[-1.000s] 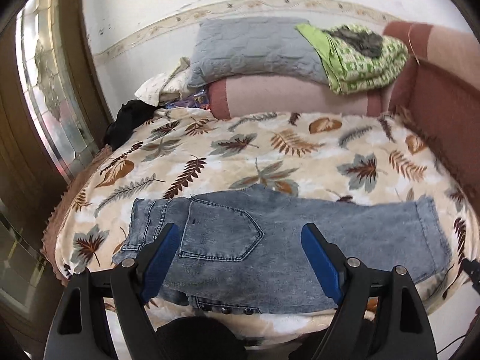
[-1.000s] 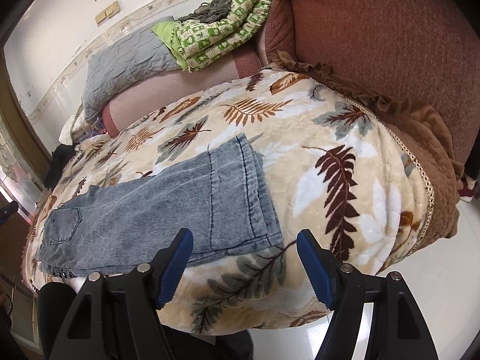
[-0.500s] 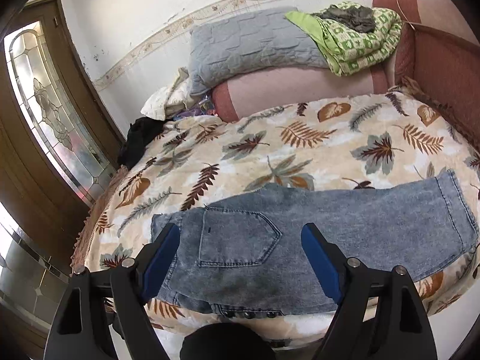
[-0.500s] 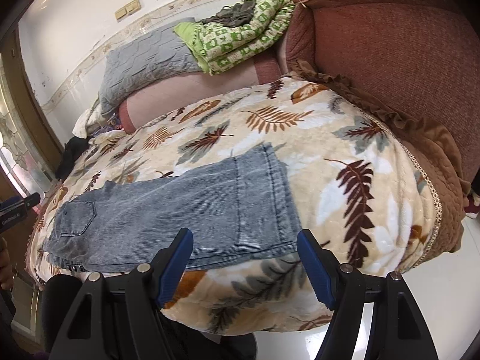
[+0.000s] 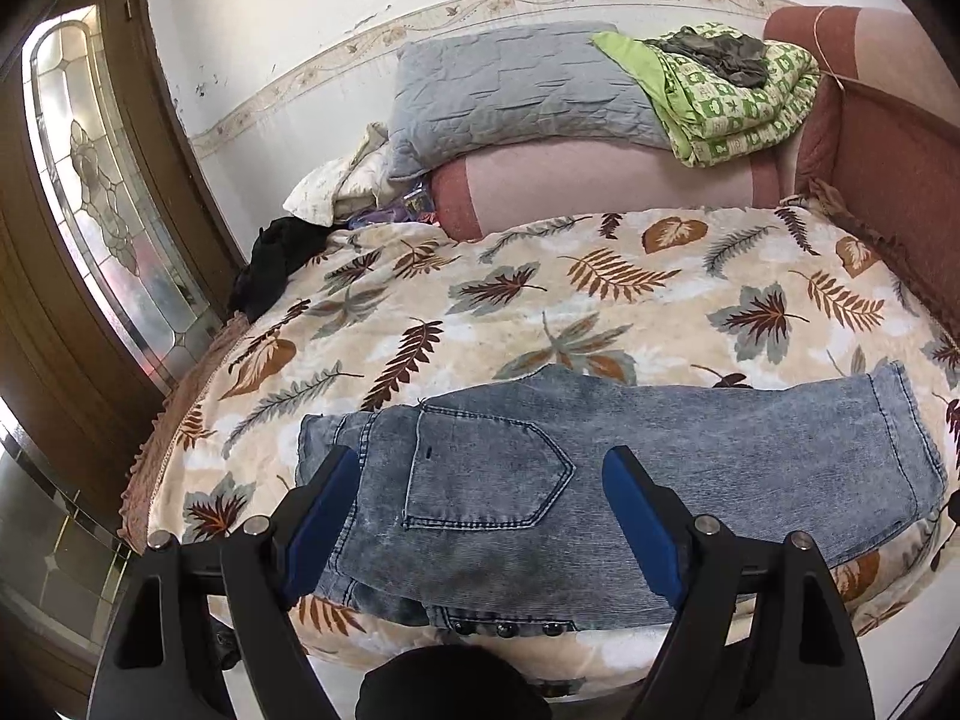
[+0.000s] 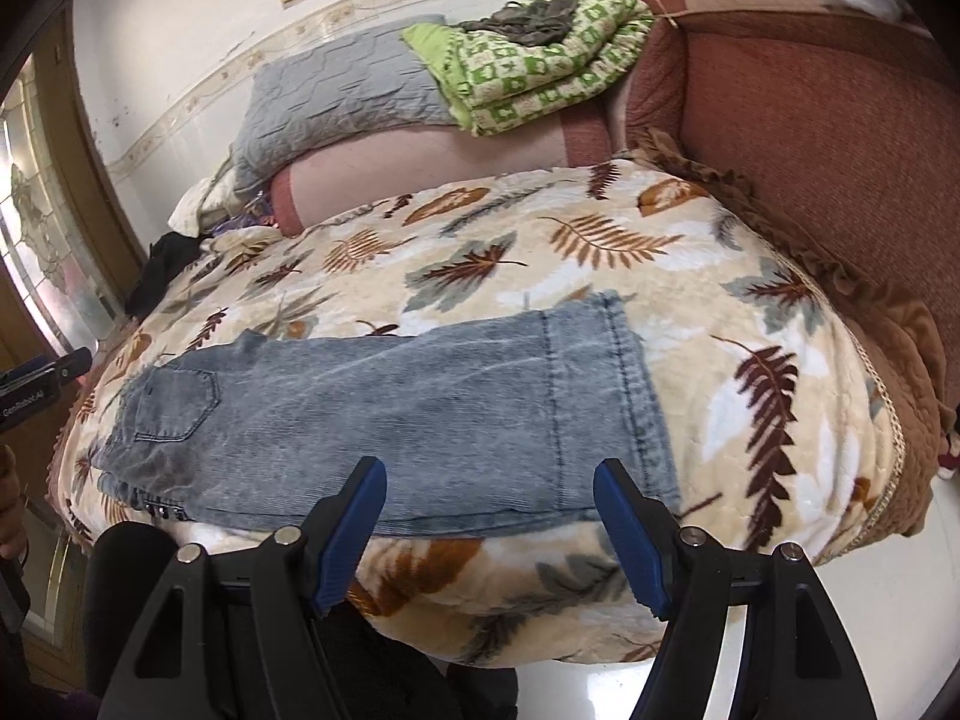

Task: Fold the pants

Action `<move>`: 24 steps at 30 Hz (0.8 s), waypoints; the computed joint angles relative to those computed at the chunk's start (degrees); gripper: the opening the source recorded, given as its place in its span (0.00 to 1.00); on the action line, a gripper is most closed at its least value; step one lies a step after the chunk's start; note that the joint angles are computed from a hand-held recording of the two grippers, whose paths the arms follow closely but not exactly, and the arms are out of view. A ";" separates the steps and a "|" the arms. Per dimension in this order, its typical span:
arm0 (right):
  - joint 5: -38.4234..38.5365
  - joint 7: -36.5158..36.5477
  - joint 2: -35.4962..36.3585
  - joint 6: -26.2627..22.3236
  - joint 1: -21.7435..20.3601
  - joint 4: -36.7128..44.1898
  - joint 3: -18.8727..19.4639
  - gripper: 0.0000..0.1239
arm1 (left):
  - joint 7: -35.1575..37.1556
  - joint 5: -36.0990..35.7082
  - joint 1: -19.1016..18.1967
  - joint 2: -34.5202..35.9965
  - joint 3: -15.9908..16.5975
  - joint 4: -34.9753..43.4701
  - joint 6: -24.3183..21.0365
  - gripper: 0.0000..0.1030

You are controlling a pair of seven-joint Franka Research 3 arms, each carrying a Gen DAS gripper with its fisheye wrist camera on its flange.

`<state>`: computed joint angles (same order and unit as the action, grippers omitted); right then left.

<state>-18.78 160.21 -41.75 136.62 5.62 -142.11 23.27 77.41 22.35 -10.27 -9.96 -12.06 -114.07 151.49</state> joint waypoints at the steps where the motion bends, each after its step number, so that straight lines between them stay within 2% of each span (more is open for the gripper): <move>1: -0.25 -0.09 0.92 0.51 -0.20 0.77 0.19 0.60 | 0.61 -0.79 -0.11 -0.01 0.31 -0.10 0.13 0.81; 15: -5.32 0.71 10.06 2.11 0.49 8.26 0.78 0.60 | 3.08 -3.57 0.32 0.19 0.99 -0.77 1.31 0.81; 24: -8.24 2.91 10.52 0.65 2.07 9.13 -0.28 0.60 | 2.94 -3.66 0.48 -0.08 1.02 -0.99 1.93 0.81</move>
<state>-27.03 163.12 -31.23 137.27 7.70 -132.98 22.99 80.35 18.69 -9.79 -10.04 -11.04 -115.05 153.41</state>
